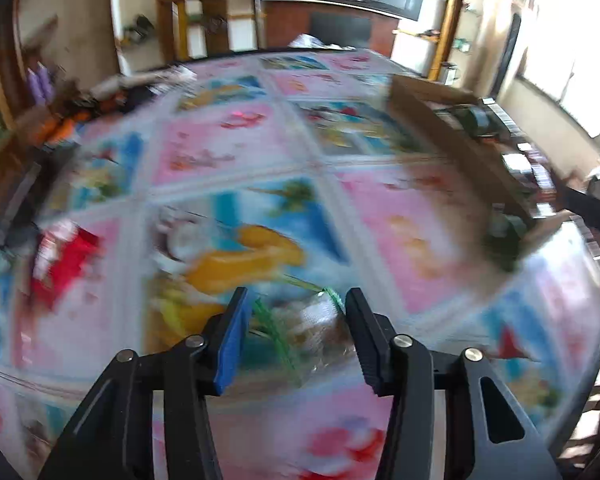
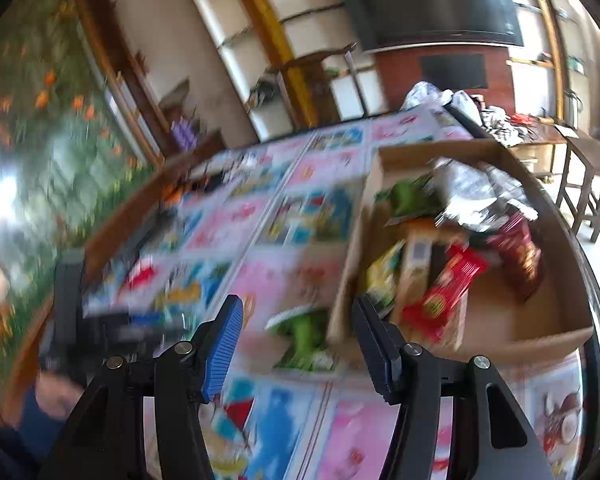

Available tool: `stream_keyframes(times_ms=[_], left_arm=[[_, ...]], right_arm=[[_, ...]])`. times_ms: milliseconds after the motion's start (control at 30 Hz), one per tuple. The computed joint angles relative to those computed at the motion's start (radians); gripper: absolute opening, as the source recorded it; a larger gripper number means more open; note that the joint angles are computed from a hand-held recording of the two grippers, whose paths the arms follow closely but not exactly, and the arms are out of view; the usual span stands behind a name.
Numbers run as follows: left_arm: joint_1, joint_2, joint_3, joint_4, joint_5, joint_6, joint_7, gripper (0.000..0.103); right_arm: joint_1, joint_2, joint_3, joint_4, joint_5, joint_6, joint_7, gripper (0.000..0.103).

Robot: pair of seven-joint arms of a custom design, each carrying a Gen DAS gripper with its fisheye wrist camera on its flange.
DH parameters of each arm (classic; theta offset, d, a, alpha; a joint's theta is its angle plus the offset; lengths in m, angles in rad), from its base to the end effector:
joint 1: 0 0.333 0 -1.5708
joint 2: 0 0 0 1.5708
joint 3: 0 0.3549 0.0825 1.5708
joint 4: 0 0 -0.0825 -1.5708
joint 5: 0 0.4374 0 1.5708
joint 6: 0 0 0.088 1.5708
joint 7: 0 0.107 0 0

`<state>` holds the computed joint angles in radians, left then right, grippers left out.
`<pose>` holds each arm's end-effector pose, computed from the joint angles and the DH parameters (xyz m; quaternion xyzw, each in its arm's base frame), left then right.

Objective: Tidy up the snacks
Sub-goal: 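Grasp the clear plastic snack bag with the left gripper while the right grasps a green snack bag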

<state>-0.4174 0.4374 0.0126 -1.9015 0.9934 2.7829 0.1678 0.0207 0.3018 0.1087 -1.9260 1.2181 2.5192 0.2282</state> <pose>0.6359 -0.3141 0.3013 -0.7090 0.6251 -0.2225 0.2390 0.6882 0.0765 0.3645 -0.7824 0.4542 -0.0393 0.4243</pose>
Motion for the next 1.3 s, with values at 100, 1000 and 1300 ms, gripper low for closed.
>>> stream_keyframes(times_ms=[100,1000,1300], left_arm=[[-0.002,-0.010,0.027,-0.021,0.049,0.057,-0.075,0.046],[0.020,-0.031,0.042,-0.054,0.138,0.119,-0.229,0.043],[0.028,-0.031,0.036,-0.054,0.149,0.120,-0.247,0.037]], right_arm=[[0.031,-0.006,0.003,-0.025,-0.068,0.039,0.001,0.059],[0.081,0.111,0.052,0.051,-0.519,0.161,0.436,0.051],[0.107,0.162,0.062,0.112,-0.649,0.168,0.556,0.038]])
